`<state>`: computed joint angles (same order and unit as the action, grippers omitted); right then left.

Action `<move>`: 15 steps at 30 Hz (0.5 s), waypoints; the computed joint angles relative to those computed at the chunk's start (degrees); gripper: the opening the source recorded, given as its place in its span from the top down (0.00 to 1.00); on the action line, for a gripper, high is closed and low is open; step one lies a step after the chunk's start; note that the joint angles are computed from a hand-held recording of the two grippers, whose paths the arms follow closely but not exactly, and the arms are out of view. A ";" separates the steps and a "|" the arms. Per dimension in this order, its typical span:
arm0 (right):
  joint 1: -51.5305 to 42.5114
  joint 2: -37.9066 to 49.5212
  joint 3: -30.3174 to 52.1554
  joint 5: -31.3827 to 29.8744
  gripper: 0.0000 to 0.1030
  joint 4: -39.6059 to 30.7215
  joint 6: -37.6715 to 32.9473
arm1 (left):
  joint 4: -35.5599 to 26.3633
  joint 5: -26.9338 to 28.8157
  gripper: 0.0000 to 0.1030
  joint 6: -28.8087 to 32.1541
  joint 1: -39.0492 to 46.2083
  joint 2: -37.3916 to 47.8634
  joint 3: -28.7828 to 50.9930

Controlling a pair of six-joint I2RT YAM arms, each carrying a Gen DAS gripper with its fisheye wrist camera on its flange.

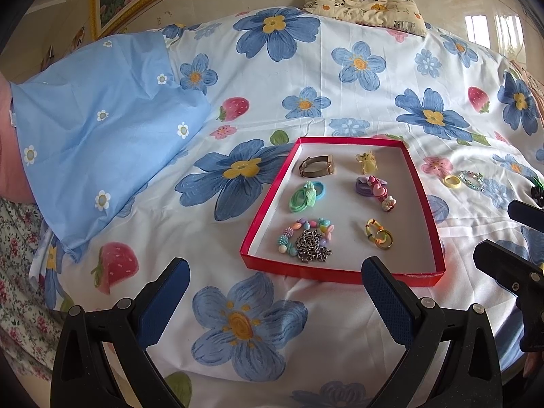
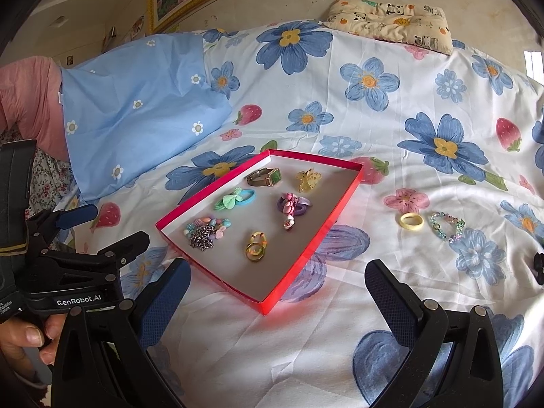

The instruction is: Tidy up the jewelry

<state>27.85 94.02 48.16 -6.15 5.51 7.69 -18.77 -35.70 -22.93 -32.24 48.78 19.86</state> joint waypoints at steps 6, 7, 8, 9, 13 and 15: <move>-0.11 0.21 0.02 -0.31 0.00 0.12 -0.06 | 0.10 -0.19 0.01 -0.25 -0.26 0.13 -0.03; -0.14 0.21 0.01 -0.41 0.00 0.14 -0.02 | 0.24 -0.02 0.01 0.02 -0.05 0.08 -0.05; -0.16 0.21 0.00 -0.50 0.00 0.17 0.06 | 0.30 0.01 0.01 0.05 0.01 0.10 -0.04; -0.20 0.23 0.01 -0.53 0.00 0.18 0.08 | 0.30 0.01 0.01 0.05 0.01 0.10 -0.04; -0.28 0.19 -0.04 -0.65 0.00 0.20 0.04 | 0.58 0.05 0.01 0.13 0.14 0.25 -0.10; -0.29 0.27 0.03 -0.65 0.00 0.17 0.06 | 0.58 0.03 0.01 -0.12 -0.05 0.39 -0.11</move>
<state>27.56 94.29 48.19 -6.80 5.68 7.75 -18.19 -35.67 -23.05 -32.29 49.17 19.76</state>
